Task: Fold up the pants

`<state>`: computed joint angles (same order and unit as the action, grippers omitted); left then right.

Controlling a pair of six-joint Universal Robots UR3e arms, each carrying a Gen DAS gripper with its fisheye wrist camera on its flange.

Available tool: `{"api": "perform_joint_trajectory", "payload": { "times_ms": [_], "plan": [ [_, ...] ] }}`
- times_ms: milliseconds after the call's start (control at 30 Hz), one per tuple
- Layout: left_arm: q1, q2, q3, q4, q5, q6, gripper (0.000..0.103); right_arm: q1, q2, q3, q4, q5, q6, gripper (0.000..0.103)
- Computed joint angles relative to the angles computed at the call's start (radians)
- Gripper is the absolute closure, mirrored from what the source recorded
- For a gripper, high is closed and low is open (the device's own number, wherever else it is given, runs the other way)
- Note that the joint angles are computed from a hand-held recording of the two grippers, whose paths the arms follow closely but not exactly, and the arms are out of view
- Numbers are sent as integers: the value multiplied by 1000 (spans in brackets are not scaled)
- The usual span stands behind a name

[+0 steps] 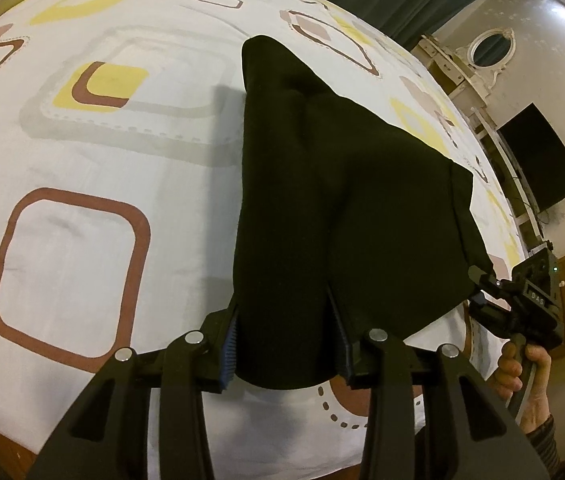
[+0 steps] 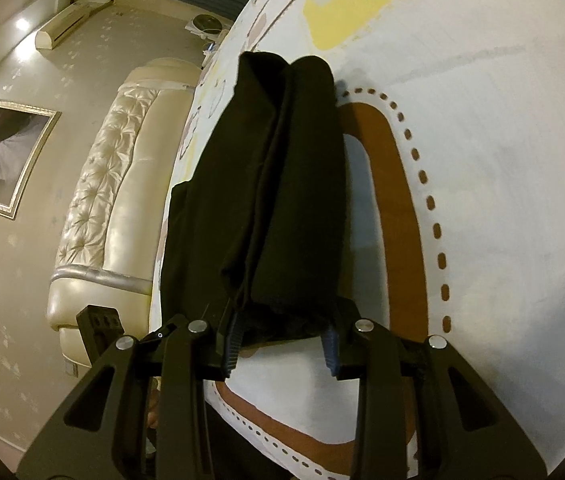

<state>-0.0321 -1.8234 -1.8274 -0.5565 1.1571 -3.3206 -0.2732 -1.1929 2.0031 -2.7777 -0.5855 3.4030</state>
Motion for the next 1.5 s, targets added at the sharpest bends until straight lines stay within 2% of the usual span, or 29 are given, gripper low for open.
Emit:
{"api": "perform_joint_trajectory", "payload": {
  "times_ms": [167, 233, 300, 400, 633, 733, 867, 1033, 1133, 1167, 1200, 1233, 1267, 1300, 1367, 1500],
  "plan": [
    [6, 7, -31, 34, -10, 0, 59, 2, 12, 4, -22, 7, 11, 70],
    [3, 10, -41, 56, 4, -2, 52, 3, 15, 2, -20, 11, 12, 68],
    [-15, 18, -55, 86, 54, -10, 37, 1, 23, 1, -26, 24, 22, 64],
    [-35, 28, -75, 126, 117, -18, 26, -8, 17, 12, -16, 36, 13, 57],
    [-58, 58, -108, 154, 191, -55, 22, -6, -91, 40, 103, -18, -92, 38],
    [-67, 62, -111, 158, 212, -44, 22, -11, -113, 60, 115, -15, -113, 37],
    [-80, 75, -115, 153, 235, -37, 22, 2, -118, 64, 89, -31, -79, 35],
    [-61, 70, -124, 159, 202, -34, 20, 11, -73, 57, -2, -24, -3, 30],
    [-43, 43, -104, 153, 158, -25, 20, 21, -10, 20, -79, -14, 82, 30],
    [-42, 34, -92, 145, 150, -22, 23, 29, 13, -5, -87, -16, 101, 31],
    [-46, 24, -76, 138, 151, -11, 33, 43, 30, -38, -79, -32, 114, 42],
    [-53, 14, -52, 117, 149, 5, 38, 59, 41, -70, -58, -57, 116, 55],
    [-60, 9, -36, 102, 151, 11, 49, 72, 56, -101, -33, -74, 115, 58],
    [-73, 4, -15, 89, 159, 13, 52, 80, 69, -122, -19, -78, 116, 61],
    [-98, -8, 18, 62, 199, 0, 54, 88, 69, -137, -6, -92, 107, 65],
    [-96, -1, 22, 45, 196, -2, 61, 78, 61, -123, -13, -64, 101, 68]
  ]
}}
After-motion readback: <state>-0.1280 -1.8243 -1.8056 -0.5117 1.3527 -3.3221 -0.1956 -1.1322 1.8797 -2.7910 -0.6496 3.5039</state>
